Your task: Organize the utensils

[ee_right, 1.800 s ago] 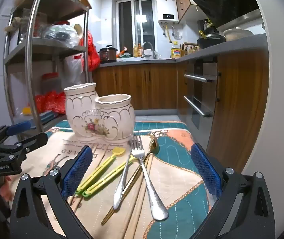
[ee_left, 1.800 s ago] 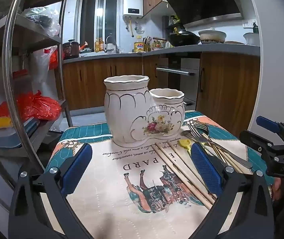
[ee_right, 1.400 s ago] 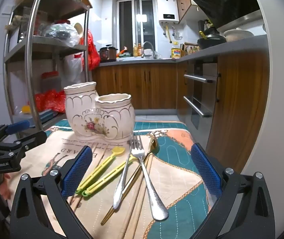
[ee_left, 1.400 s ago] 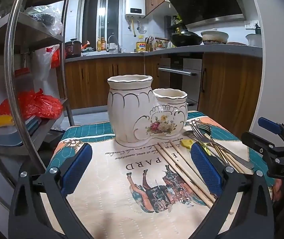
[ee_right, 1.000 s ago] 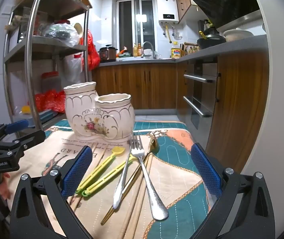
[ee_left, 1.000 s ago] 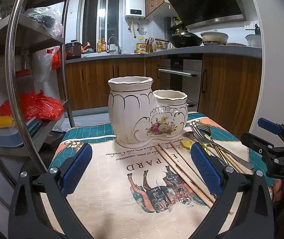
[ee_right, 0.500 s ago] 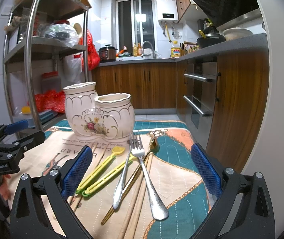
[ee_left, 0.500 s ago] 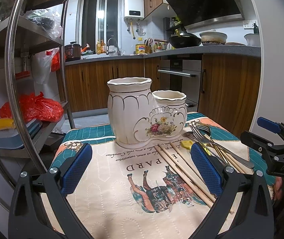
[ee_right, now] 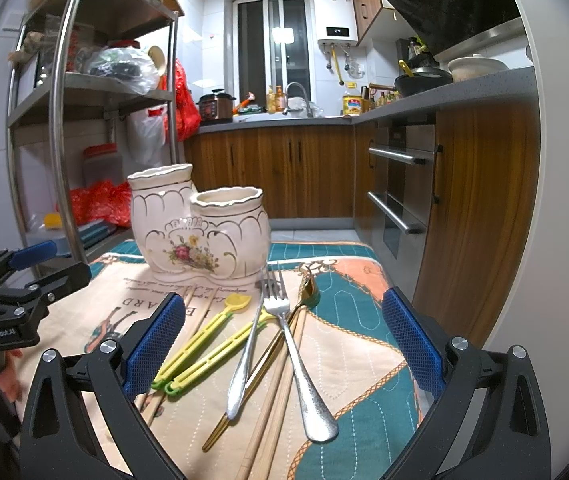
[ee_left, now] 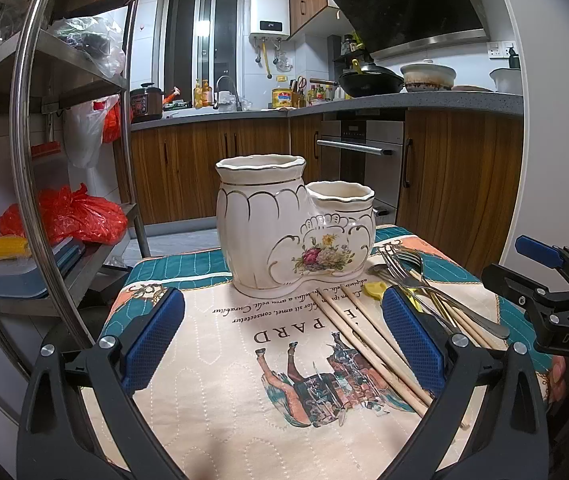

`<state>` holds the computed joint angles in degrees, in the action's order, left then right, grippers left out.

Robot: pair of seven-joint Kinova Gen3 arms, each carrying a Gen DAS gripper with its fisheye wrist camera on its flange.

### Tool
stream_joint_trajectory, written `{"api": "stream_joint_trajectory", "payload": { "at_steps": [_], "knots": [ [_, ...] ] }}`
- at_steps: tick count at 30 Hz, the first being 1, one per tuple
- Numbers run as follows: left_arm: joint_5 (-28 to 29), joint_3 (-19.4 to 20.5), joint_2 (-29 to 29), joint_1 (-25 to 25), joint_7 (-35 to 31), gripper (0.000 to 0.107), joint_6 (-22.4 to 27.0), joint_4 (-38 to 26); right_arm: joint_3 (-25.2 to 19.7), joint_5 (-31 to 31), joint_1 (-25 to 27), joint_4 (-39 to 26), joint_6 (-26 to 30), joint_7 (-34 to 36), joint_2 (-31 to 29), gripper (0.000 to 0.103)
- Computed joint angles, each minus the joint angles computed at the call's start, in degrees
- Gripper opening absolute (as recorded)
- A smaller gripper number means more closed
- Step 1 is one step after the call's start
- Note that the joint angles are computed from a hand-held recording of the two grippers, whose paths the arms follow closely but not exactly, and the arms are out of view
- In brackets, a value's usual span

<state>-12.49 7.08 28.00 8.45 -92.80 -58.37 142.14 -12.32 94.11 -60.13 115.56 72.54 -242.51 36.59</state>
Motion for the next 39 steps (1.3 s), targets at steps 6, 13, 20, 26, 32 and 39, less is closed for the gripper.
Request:
{"api": "stream_joint_trajectory", "payload": {
  "at_steps": [6, 13, 20, 26, 32, 39],
  "knots": [
    [-0.3, 0.0, 0.0, -0.3, 0.2, 0.098, 0.1, -0.1, 0.0, 0.0, 0.0, 0.0, 0.0, 0.0, 0.0, 0.098],
    [-0.3, 0.0, 0.0, -0.2, 0.1, 0.098, 0.1, -0.1, 0.0, 0.0, 0.0, 0.0, 0.0, 0.0, 0.0, 0.098],
    [-0.7, 0.0, 0.2, -0.4, 0.2, 0.098, -0.3, 0.1, 0.0, 0.0, 0.0, -0.1, -0.1, 0.1, 0.0, 0.098],
    [-0.6, 0.2, 0.3, -0.4, 0.5, 0.098, 0.4, -0.2, 0.0, -0.1, 0.1, -0.1, -0.2, 0.1, -0.1, 0.098],
    [0.1, 0.0, -1.1, 0.4, 0.2, 0.098, 5.0, -1.4, -0.5, -0.9, 1.0, -0.4, -2.3, 1.4, -1.2, 0.098],
    [5.7, -0.7, -3.8, 4.0, -6.3, 0.098, 7.9, -2.1, -0.7, -3.6, 5.0, -0.8, -10.8, 7.4, -4.3, 0.098]
  ]
}}
